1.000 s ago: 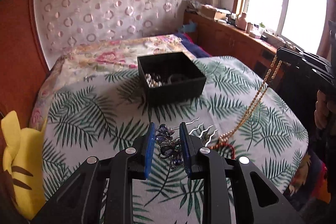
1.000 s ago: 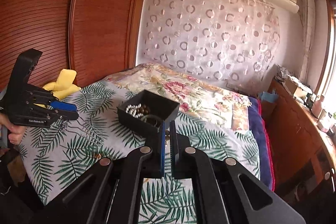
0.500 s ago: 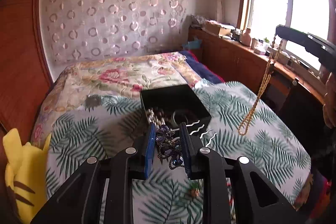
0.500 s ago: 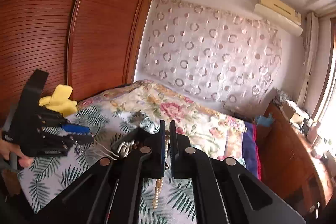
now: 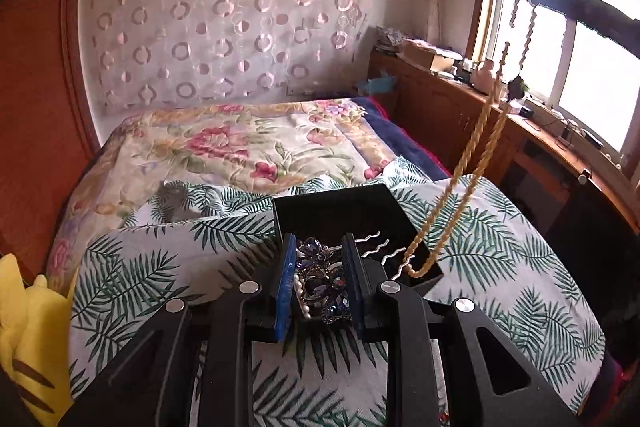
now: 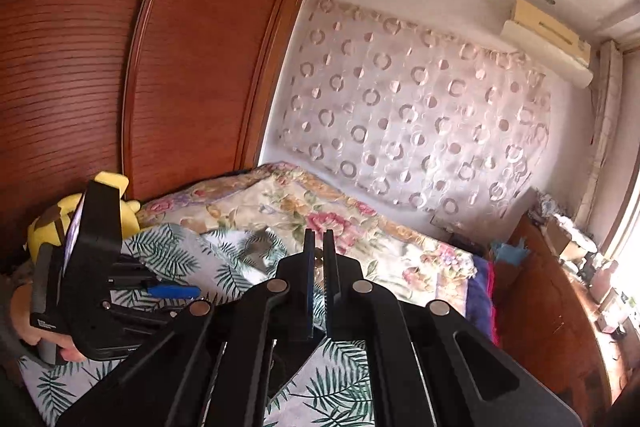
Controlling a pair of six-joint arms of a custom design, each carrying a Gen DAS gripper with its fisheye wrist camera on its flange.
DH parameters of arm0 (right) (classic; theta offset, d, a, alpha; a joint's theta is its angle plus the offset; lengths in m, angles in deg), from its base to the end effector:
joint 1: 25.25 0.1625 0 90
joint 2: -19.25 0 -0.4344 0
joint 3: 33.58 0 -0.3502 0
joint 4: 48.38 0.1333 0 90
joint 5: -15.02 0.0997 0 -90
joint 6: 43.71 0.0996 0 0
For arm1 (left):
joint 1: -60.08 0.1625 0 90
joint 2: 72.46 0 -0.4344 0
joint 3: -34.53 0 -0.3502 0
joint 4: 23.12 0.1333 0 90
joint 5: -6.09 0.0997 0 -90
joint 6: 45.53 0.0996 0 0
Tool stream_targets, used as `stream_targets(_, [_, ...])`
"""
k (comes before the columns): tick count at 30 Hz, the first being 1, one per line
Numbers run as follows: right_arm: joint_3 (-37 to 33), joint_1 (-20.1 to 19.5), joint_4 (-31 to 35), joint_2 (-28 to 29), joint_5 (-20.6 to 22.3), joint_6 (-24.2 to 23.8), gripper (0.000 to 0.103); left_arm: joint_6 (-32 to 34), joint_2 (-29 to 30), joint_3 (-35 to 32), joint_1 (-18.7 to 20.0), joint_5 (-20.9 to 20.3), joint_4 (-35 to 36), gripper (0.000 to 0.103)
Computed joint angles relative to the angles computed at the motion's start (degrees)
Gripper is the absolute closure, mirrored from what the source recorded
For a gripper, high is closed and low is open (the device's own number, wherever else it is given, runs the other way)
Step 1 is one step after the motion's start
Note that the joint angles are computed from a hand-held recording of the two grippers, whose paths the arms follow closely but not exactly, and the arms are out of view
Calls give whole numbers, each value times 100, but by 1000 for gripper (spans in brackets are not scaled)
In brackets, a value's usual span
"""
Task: Organize jewelry
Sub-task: 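Carry the brooch and gold chain into the black box and open both grippers, then withdraw both grippers from the box toward the remaining jewelry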
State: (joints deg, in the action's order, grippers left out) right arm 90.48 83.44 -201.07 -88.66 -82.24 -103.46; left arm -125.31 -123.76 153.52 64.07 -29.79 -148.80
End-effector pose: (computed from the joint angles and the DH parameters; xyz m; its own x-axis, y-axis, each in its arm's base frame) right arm 0.2243 -0.2863 0.4828 -0.2978 -0.6792 0.6708 -0.9482 0.1287 -0.2906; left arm -0.4421 -0.2454 0.0752 -0.7637 0.0510 -0.6436 0.5316 0.6153 -0.5821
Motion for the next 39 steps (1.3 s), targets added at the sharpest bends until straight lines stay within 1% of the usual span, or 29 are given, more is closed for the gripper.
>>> stream_targets(8, [439, -691, -83, 280, 47, -210, 98, 390, 144, 56, 306, 6, -479, 81])
stream_targets(12, [530, -989, -58, 449, 100, -245, 98, 578, 225, 53, 453, 17, -704, 81])
stream_targets(15, [562, -1165, -100, 651, 67, -223, 98, 727, 263, 46, 565, 39, -875, 81])
stream_targets(19, [544, -1411, -45, 886, 125, -118, 98, 895, 356, -24, 677, 49, -1014, 81])
stream_targets(22, [493, -1535, 101, 998, 166, 0, 97, 987, 421, -72, 747, 59, -1065, 81])
stream_targets(25, [484, -1612, 108, 1048, 194, 20, 97, 1039, 457, -87, 780, 66, -1107, 81])
stream_targets(26, [478, -1634, 118, 1044, 207, 8, 94, 1065, 474, -94, 805, 68, -1143, 81])
stream_targets(27, [489, -1652, 101, 1038, 208, 10, 85, 1073, 485, -103, 821, 66, -1148, 81])
stream_targets(29, [460, -1686, 148, 1031, 237, 12, 79, 1108, 494, -117, 857, 70, -1167, 81])
stream_targets(34, [496, -1739, 259, 890, 284, 11, 79, 1164, 516, -130, 910, 86, -1251, 81])
stream_targets(39, [641, -1876, 396, 613, 373, -83, 79, 1166, 517, -74, 938, 83, -1415, 81])
